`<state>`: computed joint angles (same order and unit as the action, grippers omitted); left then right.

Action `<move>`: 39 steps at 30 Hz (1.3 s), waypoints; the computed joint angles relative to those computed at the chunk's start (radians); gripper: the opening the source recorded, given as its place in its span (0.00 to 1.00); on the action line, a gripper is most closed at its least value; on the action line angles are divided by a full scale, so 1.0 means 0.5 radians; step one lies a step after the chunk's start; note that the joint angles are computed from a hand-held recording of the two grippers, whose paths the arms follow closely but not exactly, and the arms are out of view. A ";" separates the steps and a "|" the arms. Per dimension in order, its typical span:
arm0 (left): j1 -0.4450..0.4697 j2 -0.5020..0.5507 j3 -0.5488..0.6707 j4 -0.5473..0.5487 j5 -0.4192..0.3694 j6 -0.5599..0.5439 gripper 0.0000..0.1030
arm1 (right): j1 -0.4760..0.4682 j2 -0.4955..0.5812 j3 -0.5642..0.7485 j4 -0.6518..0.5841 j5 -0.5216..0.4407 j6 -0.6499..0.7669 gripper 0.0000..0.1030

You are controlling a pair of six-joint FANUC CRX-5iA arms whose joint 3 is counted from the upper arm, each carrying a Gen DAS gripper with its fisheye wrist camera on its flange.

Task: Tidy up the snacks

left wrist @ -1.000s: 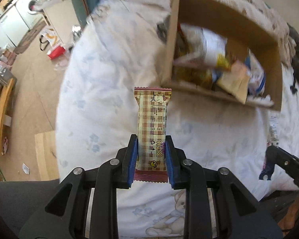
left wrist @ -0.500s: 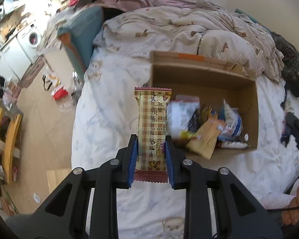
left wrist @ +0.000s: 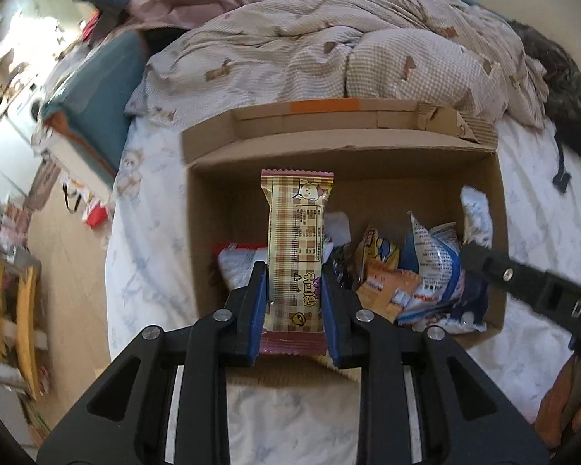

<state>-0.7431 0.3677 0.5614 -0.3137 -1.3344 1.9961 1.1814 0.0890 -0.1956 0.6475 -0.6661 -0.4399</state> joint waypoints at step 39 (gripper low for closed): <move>-0.050 -0.754 -0.650 -0.183 0.453 0.252 1.00 | 0.454 0.000 0.220 0.494 -0.870 -0.162 1.00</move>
<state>-0.7679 -0.0092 0.2365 -0.4050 -1.1080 2.1223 1.4082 0.0890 -0.0855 0.8946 -1.1009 -0.5211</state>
